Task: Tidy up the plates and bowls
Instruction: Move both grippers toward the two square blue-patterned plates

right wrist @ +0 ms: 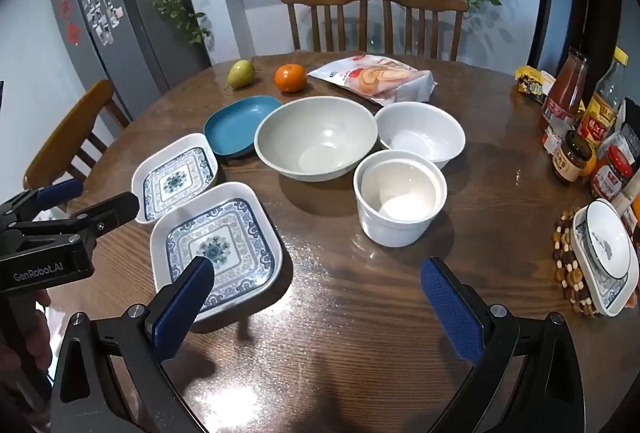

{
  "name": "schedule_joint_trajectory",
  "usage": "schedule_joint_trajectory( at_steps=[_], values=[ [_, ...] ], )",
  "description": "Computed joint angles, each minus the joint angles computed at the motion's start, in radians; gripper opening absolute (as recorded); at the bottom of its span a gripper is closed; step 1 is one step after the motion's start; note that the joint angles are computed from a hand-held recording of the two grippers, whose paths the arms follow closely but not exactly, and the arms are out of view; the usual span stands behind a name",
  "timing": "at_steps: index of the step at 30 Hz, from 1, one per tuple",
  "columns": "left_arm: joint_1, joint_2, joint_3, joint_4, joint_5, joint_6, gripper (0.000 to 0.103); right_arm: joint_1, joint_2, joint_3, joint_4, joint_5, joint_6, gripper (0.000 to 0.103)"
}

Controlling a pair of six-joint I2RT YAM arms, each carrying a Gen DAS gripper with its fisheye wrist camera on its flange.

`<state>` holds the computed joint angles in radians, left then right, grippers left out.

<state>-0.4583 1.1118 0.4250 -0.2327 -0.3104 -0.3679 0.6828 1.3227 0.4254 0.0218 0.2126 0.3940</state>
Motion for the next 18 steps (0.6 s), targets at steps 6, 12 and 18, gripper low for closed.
schedule_joint_trajectory(
  at_steps=[6, 12, 18],
  values=[
    [0.010, 0.012, -0.003, 0.008, 0.011, 0.004, 0.102, -0.005, 0.010, 0.006, 0.000, -0.010, 0.003, 0.103],
    [0.025, 0.038, -0.001, 0.020, 0.026, 0.011, 0.102, -0.001, 0.002, 0.013, -0.018, -0.011, 0.006, 0.103],
    [0.029, 0.053, 0.004, 0.027, 0.031, 0.015, 0.102, -0.004, 0.040, 0.014, 0.018, -0.021, 0.005, 0.103]
  ],
)
